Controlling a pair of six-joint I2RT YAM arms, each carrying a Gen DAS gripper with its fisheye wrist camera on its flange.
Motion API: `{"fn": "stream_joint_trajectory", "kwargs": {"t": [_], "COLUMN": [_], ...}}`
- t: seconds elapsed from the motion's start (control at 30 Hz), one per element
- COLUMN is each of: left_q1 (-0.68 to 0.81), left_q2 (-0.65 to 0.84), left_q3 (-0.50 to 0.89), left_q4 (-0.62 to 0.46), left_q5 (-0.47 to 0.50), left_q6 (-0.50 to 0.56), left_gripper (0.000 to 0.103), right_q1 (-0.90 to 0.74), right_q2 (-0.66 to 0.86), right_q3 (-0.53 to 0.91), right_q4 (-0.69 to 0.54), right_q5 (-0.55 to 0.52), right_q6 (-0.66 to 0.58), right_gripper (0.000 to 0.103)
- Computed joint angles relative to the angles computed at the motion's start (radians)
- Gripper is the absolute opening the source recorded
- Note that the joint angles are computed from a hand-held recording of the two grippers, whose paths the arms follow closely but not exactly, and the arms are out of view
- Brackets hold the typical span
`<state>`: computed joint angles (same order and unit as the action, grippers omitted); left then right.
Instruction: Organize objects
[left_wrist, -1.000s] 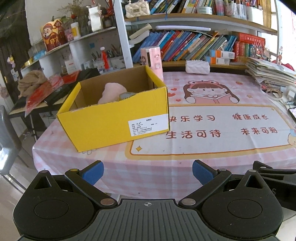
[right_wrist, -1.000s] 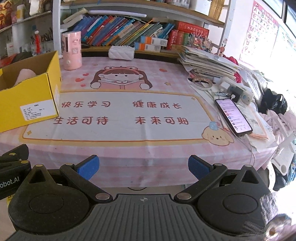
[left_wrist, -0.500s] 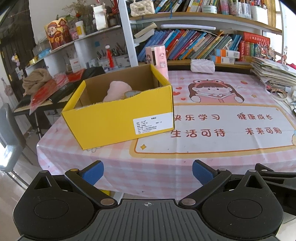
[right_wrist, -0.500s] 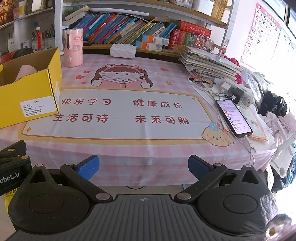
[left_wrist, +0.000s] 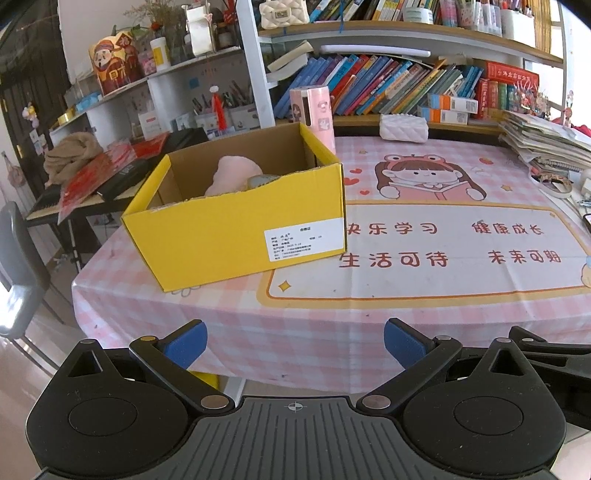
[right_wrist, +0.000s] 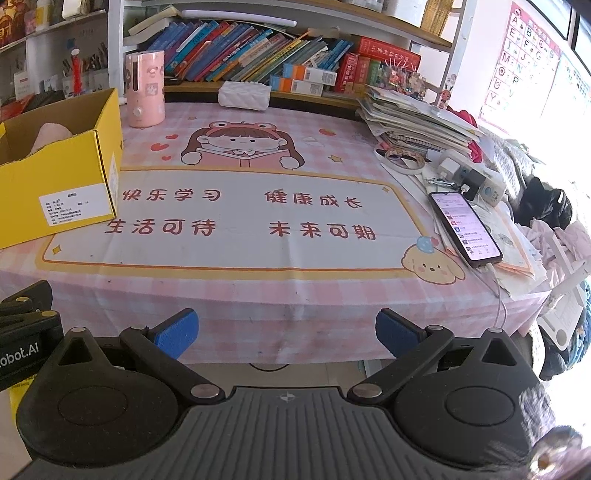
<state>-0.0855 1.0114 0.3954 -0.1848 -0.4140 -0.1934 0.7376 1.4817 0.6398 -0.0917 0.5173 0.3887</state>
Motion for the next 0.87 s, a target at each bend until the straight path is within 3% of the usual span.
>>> {"fn": "stream_joint_trajectory", "kwargs": {"t": [0.87], "left_q1": [0.043], "left_q2": [0.047], "left_q3": [0.01], "left_q4": [0.018], "left_q5": [0.055], "left_q6": [0.011], "left_gripper": [0.102], "right_q1": [-0.01], "right_q2": [0.032], "right_q3": [0.025], "right_q4": [-0.018], "right_q5": [-0.009], "right_q6": [-0.007], "right_gripper": [0.103]}}
